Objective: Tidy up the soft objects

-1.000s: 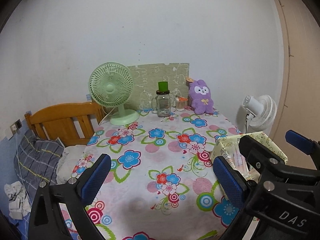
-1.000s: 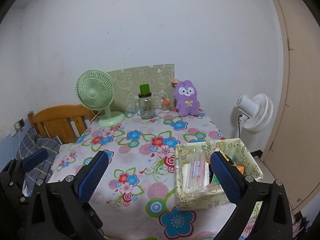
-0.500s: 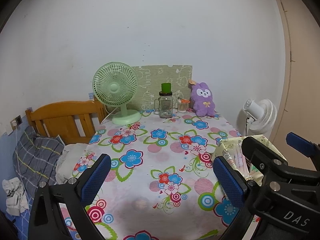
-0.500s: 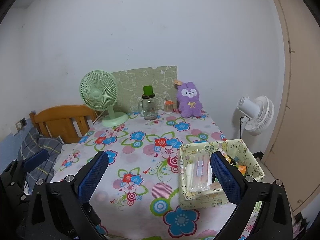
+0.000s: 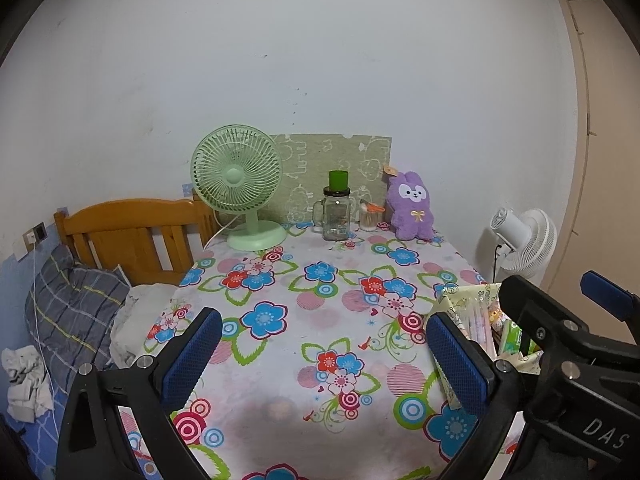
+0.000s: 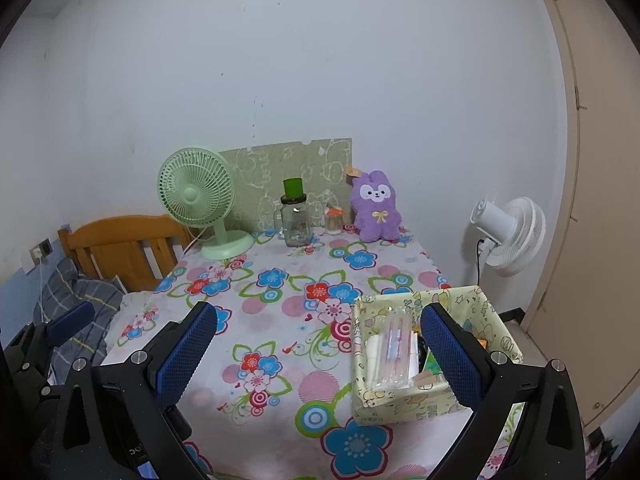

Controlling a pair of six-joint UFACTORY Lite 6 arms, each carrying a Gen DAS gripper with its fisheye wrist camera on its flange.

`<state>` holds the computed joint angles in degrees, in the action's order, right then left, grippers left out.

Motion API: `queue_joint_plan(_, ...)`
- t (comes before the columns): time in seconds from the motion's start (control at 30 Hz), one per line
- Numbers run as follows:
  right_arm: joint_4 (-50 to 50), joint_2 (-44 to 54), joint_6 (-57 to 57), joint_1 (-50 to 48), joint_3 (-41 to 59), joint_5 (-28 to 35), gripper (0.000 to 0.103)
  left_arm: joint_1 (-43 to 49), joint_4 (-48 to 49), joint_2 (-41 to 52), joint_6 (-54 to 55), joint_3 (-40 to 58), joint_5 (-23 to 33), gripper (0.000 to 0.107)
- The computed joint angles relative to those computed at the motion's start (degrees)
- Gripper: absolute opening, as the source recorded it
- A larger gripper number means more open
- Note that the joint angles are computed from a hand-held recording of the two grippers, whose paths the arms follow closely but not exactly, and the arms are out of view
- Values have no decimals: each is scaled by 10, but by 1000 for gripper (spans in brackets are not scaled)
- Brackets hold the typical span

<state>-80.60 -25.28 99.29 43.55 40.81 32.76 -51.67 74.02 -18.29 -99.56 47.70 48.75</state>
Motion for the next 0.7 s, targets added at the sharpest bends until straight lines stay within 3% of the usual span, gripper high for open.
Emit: queue_joint_plan(0.7, 2, -2, -5, -4, 0, -4, 103, -2, 2, -5, -3, -5, 4, 103)
